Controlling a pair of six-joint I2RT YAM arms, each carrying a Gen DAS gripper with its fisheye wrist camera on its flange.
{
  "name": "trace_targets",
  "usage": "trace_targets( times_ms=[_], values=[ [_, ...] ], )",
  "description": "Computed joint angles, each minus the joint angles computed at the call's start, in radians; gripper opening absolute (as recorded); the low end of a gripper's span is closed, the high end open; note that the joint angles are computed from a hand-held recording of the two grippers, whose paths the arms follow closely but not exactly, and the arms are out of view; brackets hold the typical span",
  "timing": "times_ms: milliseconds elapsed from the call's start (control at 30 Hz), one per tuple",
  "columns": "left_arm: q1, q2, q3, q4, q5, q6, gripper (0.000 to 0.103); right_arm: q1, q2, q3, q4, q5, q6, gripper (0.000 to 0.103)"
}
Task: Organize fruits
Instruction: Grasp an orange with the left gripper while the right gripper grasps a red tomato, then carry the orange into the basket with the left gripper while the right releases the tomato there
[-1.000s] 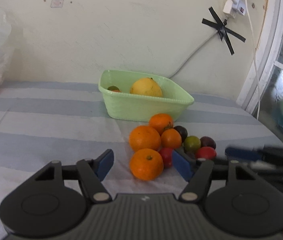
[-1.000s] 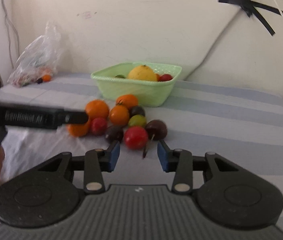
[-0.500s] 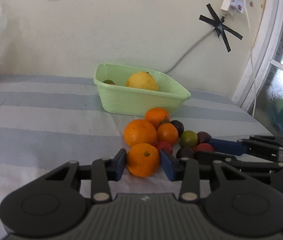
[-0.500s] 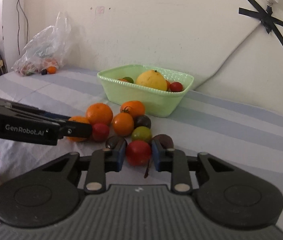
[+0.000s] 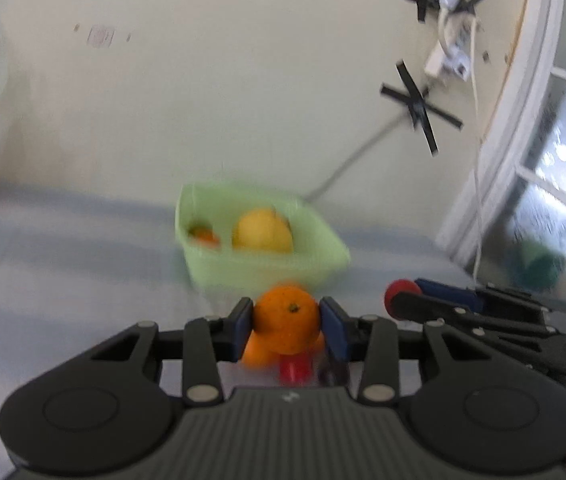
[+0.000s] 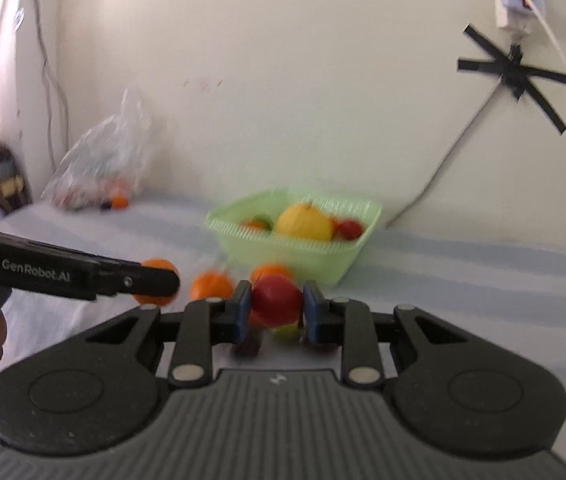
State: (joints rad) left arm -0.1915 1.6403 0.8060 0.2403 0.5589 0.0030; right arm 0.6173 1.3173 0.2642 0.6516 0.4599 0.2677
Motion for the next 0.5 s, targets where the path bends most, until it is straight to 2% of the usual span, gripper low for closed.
trace_targets(
  times_ms=[133, 200, 367, 500],
  values=[
    [-0.045, 0.143, 0.195, -0.022, -0.072, -0.019, 0.037, -0.213, 0.067, 0.085, 0.026, -0.225, 0.034, 0.03],
    [-0.063, 0.227, 0.302, -0.065, -0.106, -0.029, 0.037, -0.27, 0.131, 0.135, 0.039, -0.286, 0.061, 0.031],
    [-0.097, 0.358, 0.456, -0.132, -0.177, -0.049, 0.038, -0.289, 0.289, 0.259, 0.033, -0.309, 0.072, 0.031],
    [-0.117, 0.394, 0.482, -0.131, -0.22, -0.048, 0.049, -0.281, 0.348, 0.309, 0.009, -0.305, 0.074, 0.032]
  ],
)
